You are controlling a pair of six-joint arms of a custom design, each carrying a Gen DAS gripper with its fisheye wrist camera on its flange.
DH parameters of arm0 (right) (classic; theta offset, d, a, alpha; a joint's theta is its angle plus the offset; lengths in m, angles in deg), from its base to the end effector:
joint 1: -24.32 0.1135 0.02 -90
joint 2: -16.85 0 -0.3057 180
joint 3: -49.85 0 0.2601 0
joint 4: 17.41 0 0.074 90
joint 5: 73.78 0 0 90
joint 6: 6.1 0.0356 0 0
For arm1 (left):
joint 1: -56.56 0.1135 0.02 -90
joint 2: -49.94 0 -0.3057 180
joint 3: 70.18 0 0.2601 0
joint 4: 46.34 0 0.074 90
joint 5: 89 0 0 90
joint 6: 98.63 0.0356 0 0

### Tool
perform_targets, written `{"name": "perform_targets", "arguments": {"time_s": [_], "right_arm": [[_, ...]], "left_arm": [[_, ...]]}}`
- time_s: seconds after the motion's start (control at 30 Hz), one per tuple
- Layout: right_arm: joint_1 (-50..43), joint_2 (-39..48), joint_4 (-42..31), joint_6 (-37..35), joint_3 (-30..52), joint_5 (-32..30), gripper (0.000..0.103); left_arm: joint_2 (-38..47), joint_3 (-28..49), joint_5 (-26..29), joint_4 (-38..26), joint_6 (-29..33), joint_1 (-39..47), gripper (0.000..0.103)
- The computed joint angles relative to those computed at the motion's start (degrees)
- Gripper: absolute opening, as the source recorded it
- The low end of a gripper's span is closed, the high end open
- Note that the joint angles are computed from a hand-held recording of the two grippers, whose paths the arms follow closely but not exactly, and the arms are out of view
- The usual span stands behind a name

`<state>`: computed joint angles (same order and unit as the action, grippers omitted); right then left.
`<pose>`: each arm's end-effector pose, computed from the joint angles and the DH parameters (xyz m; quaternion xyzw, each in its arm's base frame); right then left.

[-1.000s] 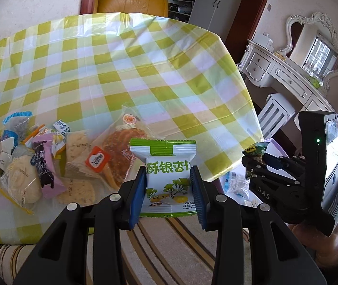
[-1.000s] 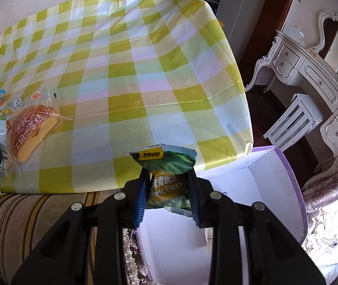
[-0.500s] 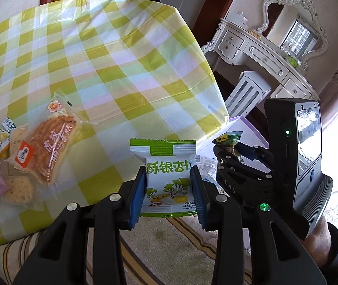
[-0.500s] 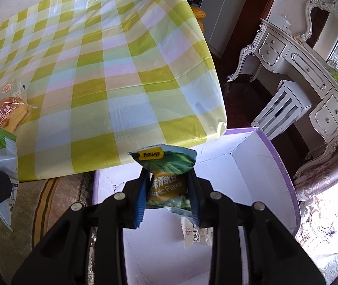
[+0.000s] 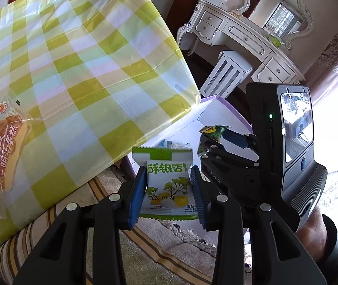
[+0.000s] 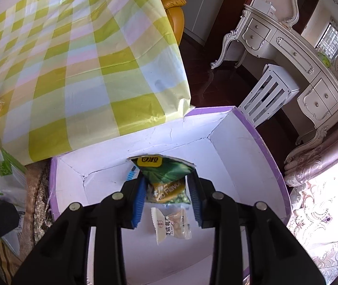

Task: Organize snacks
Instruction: 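Carry both packs over the white box and open both tools to release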

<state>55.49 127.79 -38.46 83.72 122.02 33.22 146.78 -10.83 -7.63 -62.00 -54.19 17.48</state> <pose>0.3360 0.1911 0.1427 -0.2209 0.9298 -0.0687 0.2862 0.2582 -0.2028 0.1713 -0.0772 0.9432 -0.1594 0.2811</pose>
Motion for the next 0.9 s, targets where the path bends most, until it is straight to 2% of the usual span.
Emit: {"name": "perform_targets", "arguments": {"time_s": [0.13, 0.17, 0.33, 0.9], "right_arm": [[-0.32, -0.58, 0.67, -0.02, -0.45, 0.80, 0.058], [-0.38, -0.76, 0.83, -0.14, -0.55, 0.90, 0.061], [-0.03, -0.95, 0.90, -0.35, -0.42, 1.31, 0.065], [3.44, -1.48, -1.05, -0.48, 1.31, 4.50, 0.070]], "left_arm": [[0.86, 0.90, 0.05, -0.32, 0.73, -0.38, 0.051], [0.86, 0.98, 0.00, -0.40, 0.82, -0.40, 0.051], [0.37, 0.35, -0.04, 0.08, 0.31, -0.16, 0.051], [-4.27, -4.65, -0.66, 3.37, -2.20, 0.56, 0.052]]}}
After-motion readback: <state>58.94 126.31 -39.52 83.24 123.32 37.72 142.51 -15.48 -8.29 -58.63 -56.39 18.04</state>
